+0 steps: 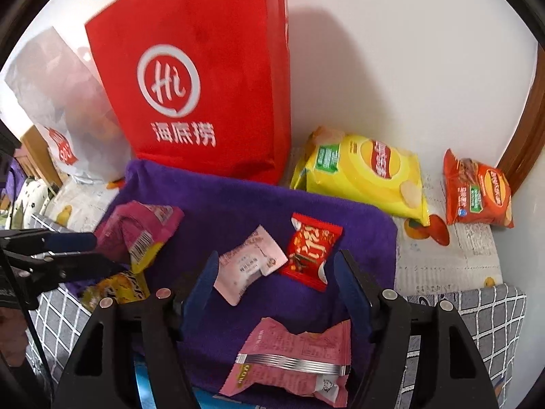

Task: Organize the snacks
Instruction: 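Withdraw both tools from the towel back toward the snack pile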

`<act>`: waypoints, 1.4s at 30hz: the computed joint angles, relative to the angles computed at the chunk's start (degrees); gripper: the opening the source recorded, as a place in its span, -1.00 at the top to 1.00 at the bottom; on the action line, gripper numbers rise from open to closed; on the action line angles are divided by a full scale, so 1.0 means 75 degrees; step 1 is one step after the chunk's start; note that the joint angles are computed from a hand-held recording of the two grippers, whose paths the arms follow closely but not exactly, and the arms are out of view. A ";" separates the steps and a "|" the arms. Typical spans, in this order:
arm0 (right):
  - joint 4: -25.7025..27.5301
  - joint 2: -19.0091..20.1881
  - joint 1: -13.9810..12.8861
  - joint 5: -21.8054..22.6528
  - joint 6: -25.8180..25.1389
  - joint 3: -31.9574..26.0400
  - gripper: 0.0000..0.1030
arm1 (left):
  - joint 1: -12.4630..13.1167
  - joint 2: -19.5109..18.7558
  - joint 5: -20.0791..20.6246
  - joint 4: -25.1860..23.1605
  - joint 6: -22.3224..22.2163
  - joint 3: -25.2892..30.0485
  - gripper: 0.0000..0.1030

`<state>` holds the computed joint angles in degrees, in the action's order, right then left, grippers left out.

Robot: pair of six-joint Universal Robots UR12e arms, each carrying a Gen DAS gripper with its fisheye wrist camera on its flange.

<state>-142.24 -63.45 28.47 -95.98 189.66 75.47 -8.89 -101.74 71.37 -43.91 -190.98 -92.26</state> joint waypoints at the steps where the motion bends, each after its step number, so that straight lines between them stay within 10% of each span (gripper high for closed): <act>1: -0.0073 -0.0021 0.0011 -0.0025 0.0006 0.0018 -0.36 | -0.0012 0.0025 0.0026 0.0054 0.0014 -0.0012 -0.32; 18: -0.0454 -0.0933 0.0470 -0.1208 0.0093 0.0793 -0.47 | -0.0288 0.0584 0.0738 0.1434 0.0356 -0.0368 -0.36; 25: -0.0786 -0.1489 0.0874 -0.2376 0.0187 0.1433 -0.87 | -0.0357 0.0992 0.0764 0.1338 0.0250 -0.0556 -0.36; 42: -0.1538 -0.2536 0.0902 -0.1026 0.1622 0.3211 -0.86 | -0.0395 0.2305 0.0889 0.1879 -0.0099 -0.2293 -0.36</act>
